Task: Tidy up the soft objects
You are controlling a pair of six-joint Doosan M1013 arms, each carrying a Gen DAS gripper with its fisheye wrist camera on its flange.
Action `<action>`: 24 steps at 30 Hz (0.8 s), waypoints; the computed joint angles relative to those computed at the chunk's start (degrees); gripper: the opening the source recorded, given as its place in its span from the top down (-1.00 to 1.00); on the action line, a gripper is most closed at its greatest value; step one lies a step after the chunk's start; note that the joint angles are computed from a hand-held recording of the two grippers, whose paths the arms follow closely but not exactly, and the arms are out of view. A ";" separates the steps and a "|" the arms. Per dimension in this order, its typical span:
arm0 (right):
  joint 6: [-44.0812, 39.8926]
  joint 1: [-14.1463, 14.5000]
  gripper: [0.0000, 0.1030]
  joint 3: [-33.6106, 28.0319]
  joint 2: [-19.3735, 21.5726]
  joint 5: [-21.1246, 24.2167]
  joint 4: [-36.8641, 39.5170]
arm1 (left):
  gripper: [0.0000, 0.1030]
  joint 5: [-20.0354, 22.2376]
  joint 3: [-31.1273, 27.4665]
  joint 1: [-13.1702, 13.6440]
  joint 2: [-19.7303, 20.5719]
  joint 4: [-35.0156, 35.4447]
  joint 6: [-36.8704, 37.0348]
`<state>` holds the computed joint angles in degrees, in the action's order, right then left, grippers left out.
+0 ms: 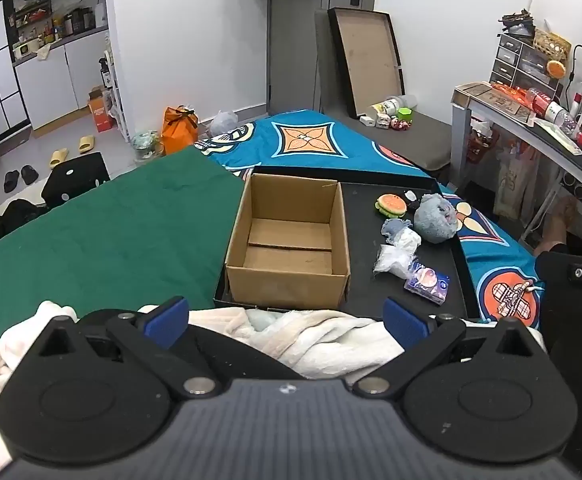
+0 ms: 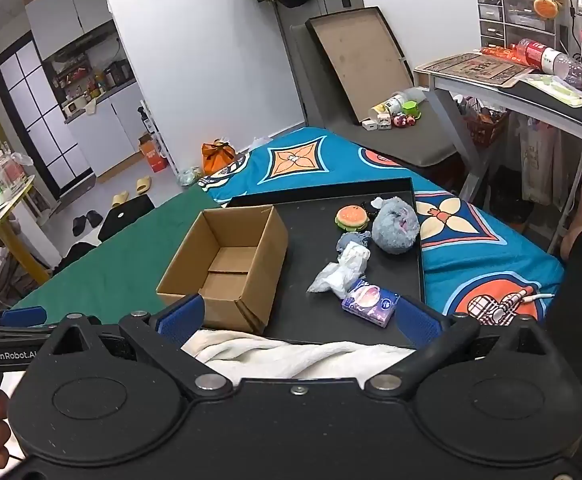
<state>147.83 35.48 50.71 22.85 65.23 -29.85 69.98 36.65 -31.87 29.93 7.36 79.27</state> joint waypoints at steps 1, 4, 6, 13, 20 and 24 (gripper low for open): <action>0.06 0.02 -1.00 0.10 -0.04 -0.13 -0.15 | -0.99 0.00 0.00 0.00 0.00 0.00 0.00; 0.17 0.04 -1.00 0.29 -0.14 -0.29 -0.39 | -0.99 -0.09 0.02 0.02 -0.01 -0.10 -0.04; 0.04 0.02 -1.00 0.25 -0.16 -0.19 -0.30 | -0.99 0.01 -0.08 0.00 0.04 0.02 -0.09; -0.52 -0.39 -1.00 0.70 -0.88 -0.27 -0.23 | -0.99 0.15 -0.99 -0.40 0.36 0.04 -0.22; 0.28 0.15 -1.00 0.57 -0.30 -0.31 -1.10 | -0.99 -0.70 -0.35 -0.48 -0.01 0.09 0.27; 0.32 0.05 -1.00 0.99 -0.43 -0.45 -1.14 | -0.99 -0.59 -0.49 -0.60 0.01 0.30 0.33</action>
